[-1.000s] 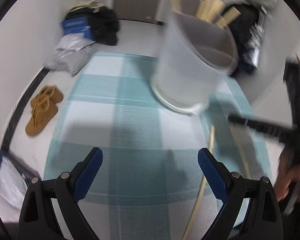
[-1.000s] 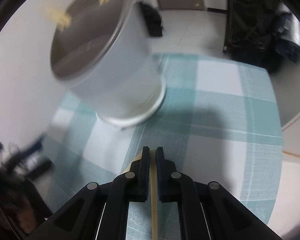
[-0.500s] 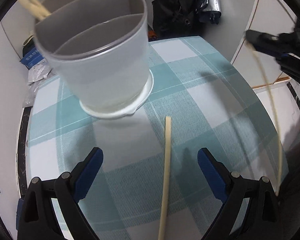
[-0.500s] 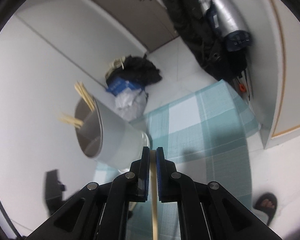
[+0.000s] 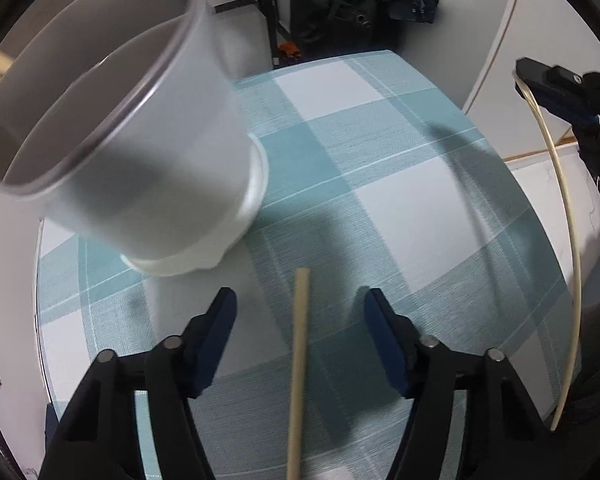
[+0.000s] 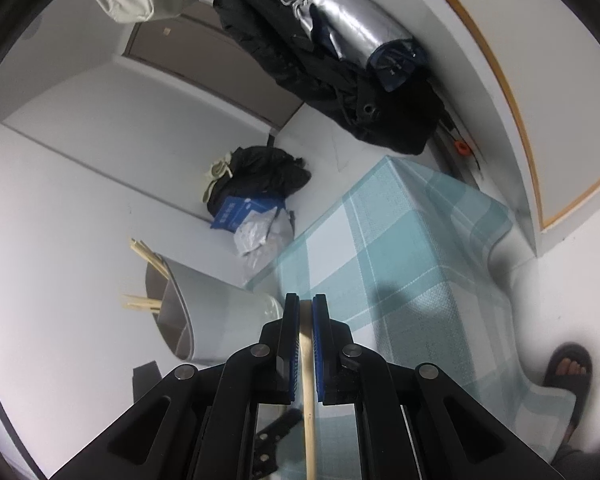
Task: Organize utensils
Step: 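Close the right tool on one chopstick while the left tool grasps the other, then lift both held chopsticks up over the white holder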
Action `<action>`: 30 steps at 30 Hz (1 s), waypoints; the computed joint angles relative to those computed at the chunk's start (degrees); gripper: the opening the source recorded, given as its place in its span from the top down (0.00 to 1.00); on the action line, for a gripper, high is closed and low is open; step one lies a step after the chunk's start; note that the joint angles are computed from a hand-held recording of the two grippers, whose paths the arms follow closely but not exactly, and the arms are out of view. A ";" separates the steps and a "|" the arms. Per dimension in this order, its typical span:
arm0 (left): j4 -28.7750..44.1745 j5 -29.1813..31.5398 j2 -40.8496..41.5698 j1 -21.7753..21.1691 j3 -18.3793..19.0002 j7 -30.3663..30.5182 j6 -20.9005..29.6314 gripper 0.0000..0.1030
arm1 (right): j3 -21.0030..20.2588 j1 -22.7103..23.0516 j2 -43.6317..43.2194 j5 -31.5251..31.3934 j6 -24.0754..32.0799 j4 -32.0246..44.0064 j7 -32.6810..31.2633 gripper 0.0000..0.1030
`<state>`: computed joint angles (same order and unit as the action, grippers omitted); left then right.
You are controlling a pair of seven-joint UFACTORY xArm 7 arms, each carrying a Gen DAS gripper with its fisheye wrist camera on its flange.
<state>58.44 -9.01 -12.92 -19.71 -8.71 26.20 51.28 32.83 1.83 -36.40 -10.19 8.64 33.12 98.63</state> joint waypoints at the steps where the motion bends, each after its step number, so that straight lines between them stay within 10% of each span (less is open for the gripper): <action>1: 0.25 -0.29 0.06 -0.12 0.05 0.24 0.48 0.49 | 0.48 -0.60 -0.68 0.01 -0.22 -0.44 0.73 0.94; 11: 4.39 -3.42 1.31 -0.29 -0.16 -1.00 6.95 0.96 | 7.87 -8.29 -5.37 4.51 -10.25 -5.14 9.02 0.94; 30: 5.53 -10.93 -3.25 -0.63 2.32 -3.42 -0.39 0.98 | 11.38 -11.11 -8.91 -3.30 2.23 2.22 6.47 0.94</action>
<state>63.97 -19.94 -16.17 -20.34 -6.38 22.78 50.89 44.21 -9.29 -45.31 -13.49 10.87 35.34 105.10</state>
